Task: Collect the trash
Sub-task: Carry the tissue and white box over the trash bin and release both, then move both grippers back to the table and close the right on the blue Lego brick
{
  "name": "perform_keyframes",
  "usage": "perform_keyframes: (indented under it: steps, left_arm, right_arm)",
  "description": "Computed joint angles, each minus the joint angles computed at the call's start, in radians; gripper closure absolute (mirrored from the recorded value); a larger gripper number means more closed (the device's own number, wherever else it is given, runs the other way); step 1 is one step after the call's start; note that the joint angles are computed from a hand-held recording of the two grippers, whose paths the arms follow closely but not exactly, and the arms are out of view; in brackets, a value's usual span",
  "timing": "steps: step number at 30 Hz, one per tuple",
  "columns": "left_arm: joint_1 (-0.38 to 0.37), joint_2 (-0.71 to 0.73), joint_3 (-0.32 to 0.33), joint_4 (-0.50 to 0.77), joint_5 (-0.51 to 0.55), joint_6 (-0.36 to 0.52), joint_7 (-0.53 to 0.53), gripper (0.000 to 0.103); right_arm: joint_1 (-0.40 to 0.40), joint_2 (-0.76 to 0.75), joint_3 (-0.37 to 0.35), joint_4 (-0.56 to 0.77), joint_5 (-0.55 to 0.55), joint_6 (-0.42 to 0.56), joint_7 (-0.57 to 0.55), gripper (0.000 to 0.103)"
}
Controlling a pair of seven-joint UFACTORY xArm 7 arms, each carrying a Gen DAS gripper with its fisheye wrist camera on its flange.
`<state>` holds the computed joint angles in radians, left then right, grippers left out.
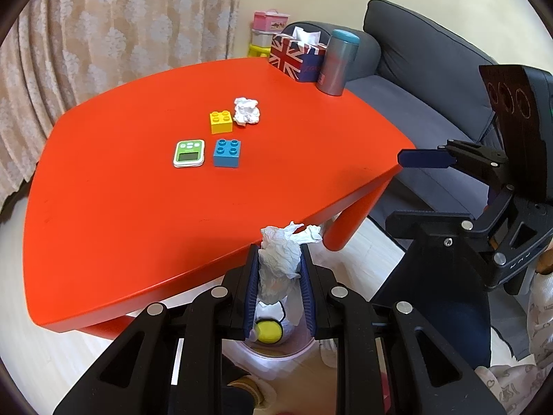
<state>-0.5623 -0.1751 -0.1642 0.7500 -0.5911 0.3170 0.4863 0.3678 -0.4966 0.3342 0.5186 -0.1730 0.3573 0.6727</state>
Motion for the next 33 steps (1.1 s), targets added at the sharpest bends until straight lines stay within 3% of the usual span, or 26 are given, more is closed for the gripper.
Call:
perform_keyframes:
  steps: [7,10,11,12,14,19,33]
  left_arm:
    - [-0.006,0.005,-0.006,0.013,0.002,0.011,0.005,0.080]
    - [-0.014,0.010,-0.007,0.017,-0.012,0.007,0.023,0.074]
    - [-0.017,0.012,-0.007,0.019,-0.021,0.007,0.031,0.057]
    - [-0.020,0.012,-0.006,0.019,-0.034,0.004,0.039,0.033]
    - [-0.027,0.005,-0.008,0.006,-0.065,-0.041,0.045,0.009]
    - [-0.002,0.021,-0.019,0.011,0.000,-0.049,-0.035,0.008]
    - [0.017,0.020,-0.011,-0.005,0.073,-0.096,-0.108,0.008]
  right_arm:
    - [-0.019,-0.038,0.001,-0.008,-0.013,0.009,0.008,0.006]
    - [-0.024,-0.049,-0.002,-0.013,-0.011,0.007,0.010,0.006]
    - [-0.028,-0.052,-0.001,-0.015,-0.012,0.005,0.012,0.006]
    - [-0.031,-0.056,-0.002,-0.018,-0.012,0.004,0.014,0.006]
    - [-0.035,-0.063,-0.002,-0.023,-0.010,0.003,0.018,0.006]
    - [-0.039,-0.062,-0.005,-0.029,-0.005,-0.003,0.018,0.006]
    - [-0.023,-0.027,-0.025,-0.019,0.014,-0.027,-0.004,0.005]
